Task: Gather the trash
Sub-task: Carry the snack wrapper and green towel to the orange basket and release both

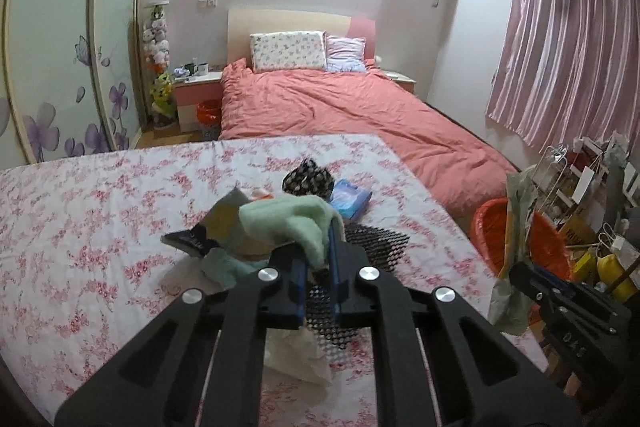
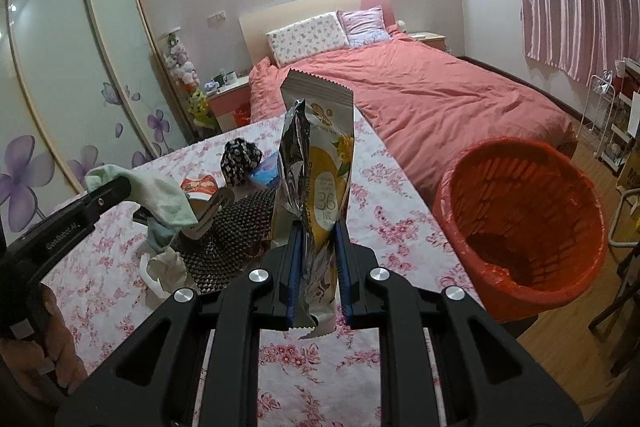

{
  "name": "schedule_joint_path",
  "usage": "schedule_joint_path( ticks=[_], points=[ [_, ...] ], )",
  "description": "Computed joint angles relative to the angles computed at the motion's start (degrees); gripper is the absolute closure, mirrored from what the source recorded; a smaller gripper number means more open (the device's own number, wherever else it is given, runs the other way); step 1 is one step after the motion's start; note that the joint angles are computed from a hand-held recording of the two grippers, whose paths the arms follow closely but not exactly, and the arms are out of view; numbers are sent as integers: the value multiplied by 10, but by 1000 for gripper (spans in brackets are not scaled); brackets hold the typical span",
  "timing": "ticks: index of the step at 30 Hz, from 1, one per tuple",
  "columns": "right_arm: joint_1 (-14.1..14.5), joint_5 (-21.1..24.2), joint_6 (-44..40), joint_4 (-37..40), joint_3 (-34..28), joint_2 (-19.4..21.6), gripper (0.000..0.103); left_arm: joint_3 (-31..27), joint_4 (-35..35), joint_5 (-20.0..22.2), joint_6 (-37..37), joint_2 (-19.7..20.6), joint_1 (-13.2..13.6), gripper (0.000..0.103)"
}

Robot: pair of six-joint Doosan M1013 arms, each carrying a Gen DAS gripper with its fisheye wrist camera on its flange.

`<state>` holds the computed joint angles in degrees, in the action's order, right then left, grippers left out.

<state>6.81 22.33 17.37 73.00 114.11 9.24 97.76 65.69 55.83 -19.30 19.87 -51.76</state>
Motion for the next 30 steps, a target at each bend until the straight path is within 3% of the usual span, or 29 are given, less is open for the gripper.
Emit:
schedule_joint_path(
  ticks=[9, 16, 22, 30],
  points=[
    [-9, -5, -42, 41, 3, -16, 87, -19, 25, 14, 16, -7, -16, 93],
    [-22, -10, -42, 43, 2, -18, 87, -42, 34, -6, 31, 4, -24, 93],
    [-41, -15, -58, 59, -2, -12, 87, -70, 39, -46, 51, 24, -25, 93],
    [-74, -30, -9, 30, -21, 12, 87, -127, 28, -136, 95, 72, -15, 93]
  ],
)
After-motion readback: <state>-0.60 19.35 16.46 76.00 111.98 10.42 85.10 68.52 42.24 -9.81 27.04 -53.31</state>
